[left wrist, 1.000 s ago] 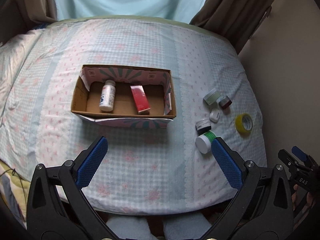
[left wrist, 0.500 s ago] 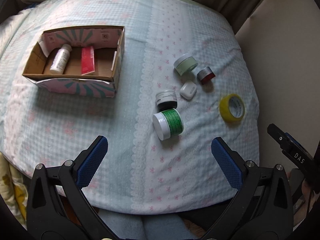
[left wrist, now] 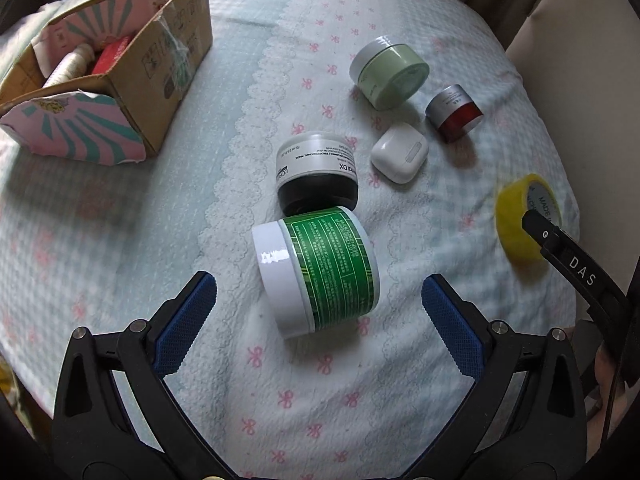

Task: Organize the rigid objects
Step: 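Grasp the green-labelled jar with the left tool while the right tool grasps the yellow tape, then carry the green-labelled jar with the left tool while the right tool carries the tape to the box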

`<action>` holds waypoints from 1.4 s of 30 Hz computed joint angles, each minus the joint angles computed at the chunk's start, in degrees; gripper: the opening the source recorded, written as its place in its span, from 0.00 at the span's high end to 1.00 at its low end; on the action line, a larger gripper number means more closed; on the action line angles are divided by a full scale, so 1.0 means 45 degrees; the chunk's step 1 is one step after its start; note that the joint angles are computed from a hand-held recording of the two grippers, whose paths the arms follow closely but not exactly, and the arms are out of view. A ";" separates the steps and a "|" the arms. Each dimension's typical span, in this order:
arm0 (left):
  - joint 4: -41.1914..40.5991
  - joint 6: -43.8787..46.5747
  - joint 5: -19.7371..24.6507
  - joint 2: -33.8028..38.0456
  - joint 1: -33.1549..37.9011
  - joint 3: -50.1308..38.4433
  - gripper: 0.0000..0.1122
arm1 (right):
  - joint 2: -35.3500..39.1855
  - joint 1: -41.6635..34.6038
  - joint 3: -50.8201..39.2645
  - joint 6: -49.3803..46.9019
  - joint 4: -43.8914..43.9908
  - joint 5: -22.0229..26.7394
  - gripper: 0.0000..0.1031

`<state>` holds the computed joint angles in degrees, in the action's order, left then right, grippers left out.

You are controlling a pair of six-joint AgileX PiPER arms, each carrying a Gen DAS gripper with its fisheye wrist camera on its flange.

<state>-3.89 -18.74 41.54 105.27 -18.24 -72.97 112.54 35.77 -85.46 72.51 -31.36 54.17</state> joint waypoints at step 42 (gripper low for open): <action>-0.1970 0.1782 -0.0129 -0.0087 0.1293 -0.0225 0.49 | 0.0611 -0.0349 -0.0867 0.0088 -0.1005 0.0947 0.07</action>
<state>-12.76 -10.73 40.96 104.88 -12.42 -73.98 115.29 34.20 -89.36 72.90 -35.88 58.43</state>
